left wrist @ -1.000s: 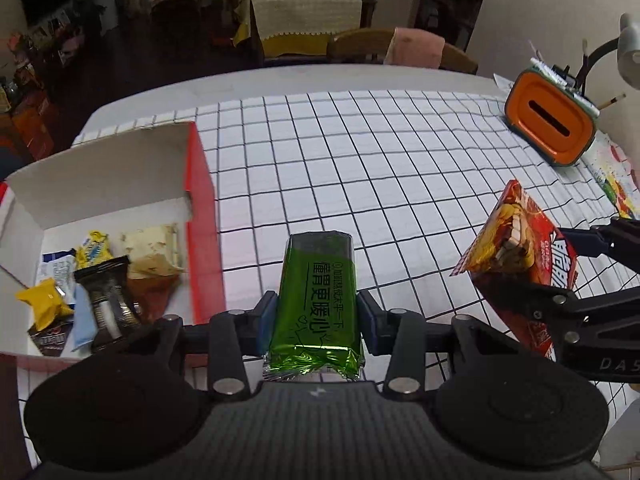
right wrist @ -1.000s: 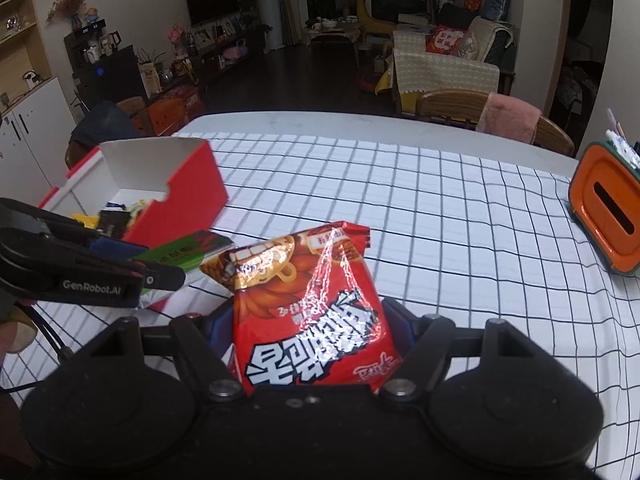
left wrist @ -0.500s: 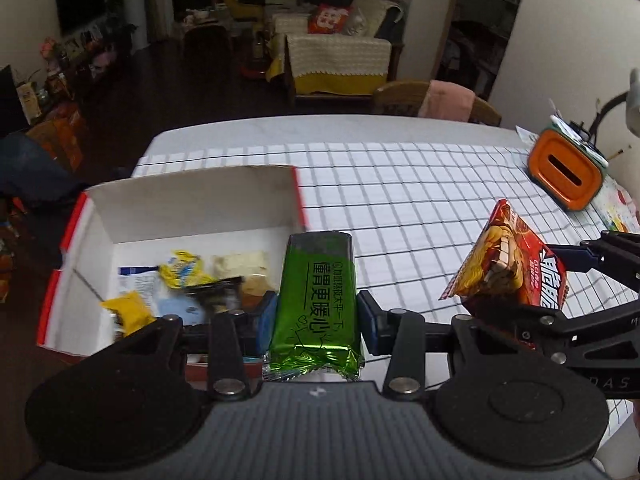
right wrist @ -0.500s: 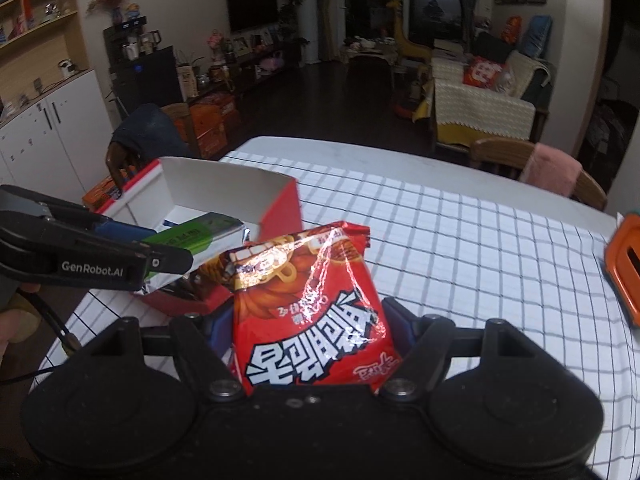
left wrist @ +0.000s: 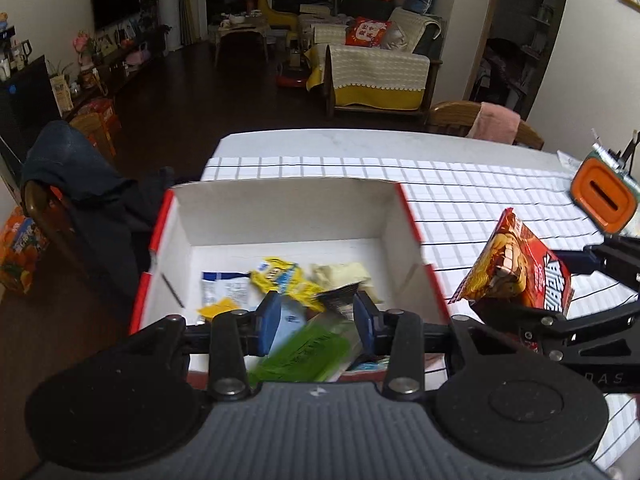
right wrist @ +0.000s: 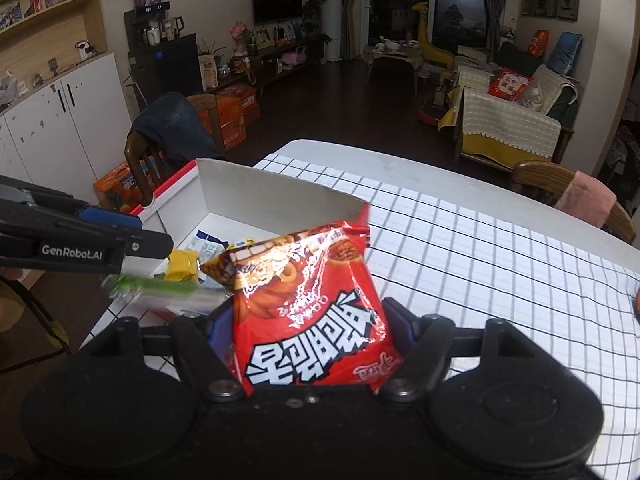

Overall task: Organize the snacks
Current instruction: 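Carry the green bar and red chip bag into the box, open both tools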

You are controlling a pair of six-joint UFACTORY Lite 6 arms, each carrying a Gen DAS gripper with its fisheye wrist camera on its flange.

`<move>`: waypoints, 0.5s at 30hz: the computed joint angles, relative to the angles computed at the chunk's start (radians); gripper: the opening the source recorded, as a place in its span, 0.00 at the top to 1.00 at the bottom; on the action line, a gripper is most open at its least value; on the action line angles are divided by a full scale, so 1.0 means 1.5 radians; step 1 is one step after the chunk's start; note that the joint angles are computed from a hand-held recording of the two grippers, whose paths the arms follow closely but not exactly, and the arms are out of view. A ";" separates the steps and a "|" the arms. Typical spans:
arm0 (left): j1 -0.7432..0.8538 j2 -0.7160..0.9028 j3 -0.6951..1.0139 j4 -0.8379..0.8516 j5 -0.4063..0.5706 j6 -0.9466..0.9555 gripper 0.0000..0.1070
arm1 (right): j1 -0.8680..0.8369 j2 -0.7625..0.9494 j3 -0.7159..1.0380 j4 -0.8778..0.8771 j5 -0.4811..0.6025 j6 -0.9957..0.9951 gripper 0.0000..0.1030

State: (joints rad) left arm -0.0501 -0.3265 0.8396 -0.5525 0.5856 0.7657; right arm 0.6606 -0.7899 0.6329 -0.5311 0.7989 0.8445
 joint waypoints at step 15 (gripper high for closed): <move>0.142 0.164 0.035 -0.077 -0.015 0.182 0.64 | -0.035 0.440 0.166 -0.078 -0.191 0.104 0.28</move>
